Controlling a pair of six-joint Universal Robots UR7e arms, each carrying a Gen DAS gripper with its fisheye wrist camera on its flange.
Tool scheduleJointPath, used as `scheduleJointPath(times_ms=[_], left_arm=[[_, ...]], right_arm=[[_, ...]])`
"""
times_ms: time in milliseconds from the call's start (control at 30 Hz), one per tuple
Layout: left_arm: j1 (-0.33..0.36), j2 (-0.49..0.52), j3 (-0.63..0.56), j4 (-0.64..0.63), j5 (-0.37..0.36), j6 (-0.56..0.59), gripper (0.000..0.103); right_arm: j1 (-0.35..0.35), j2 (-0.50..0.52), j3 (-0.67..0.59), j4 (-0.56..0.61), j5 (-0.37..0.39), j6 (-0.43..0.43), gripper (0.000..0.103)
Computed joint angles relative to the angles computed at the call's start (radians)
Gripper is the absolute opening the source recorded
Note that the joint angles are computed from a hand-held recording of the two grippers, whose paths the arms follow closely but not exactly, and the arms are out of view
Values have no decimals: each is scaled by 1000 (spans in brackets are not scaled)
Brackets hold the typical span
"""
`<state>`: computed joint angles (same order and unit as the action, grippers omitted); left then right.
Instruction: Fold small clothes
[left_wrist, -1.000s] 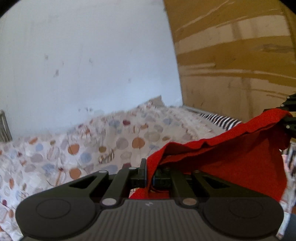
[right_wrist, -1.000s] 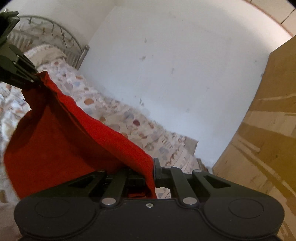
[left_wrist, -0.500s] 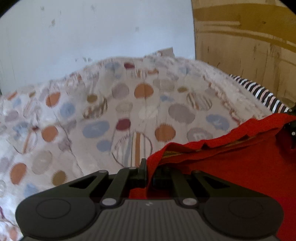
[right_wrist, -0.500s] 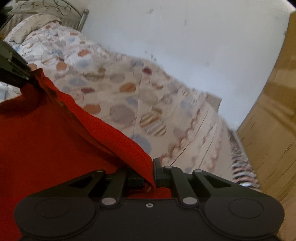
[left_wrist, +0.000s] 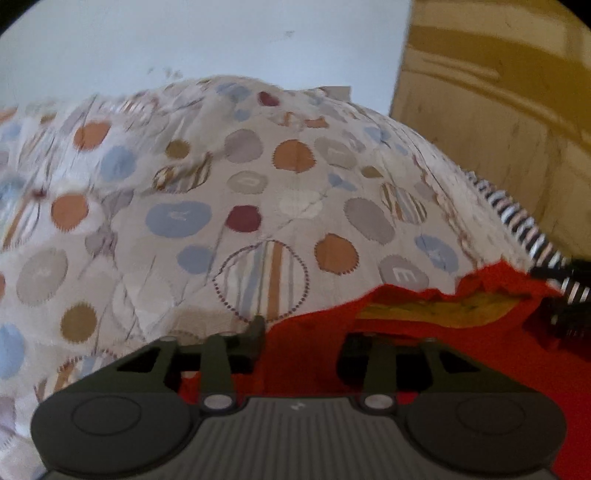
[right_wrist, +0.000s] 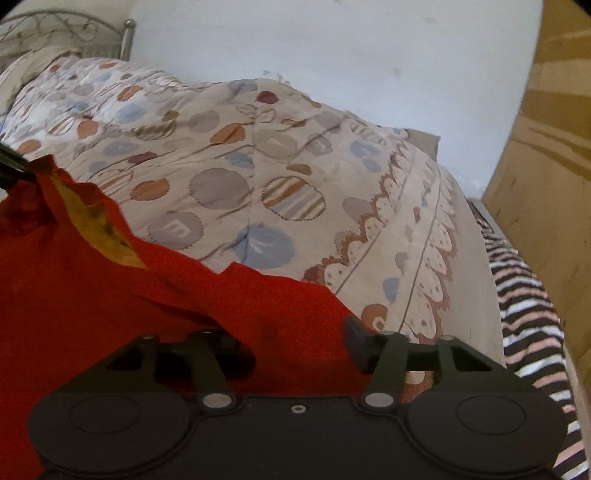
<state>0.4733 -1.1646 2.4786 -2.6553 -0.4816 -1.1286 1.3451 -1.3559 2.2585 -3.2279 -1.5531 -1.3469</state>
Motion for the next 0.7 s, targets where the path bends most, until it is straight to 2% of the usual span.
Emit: scheduleJointPath(times_ms=[67,167,267,367,467,600,700], left_arm=[[7,-32,25,-55,-17,2,58],[7,-63,45,-83,-23,0,70],[11,-94,63,-141,-42,32,84],[15,-120,79,-208,-65,59,84],[17,-137,99,-303,-89,112,85],[42,-172,137,-487,-174,181,89],[20,-168,198,-697,-143,140,97]], right_arm=[[4,7,-14,-4,-4,4,86],[15,15,-36,-3,-10,14,96],[32,23,-59,23,-42,11,100],[39,34,-79,47,-60,25,102],[54,45,-125,142,-102,75,102],[66,75,-191,264,-164,137,102],[62,83,-207,293,-169,167,102]])
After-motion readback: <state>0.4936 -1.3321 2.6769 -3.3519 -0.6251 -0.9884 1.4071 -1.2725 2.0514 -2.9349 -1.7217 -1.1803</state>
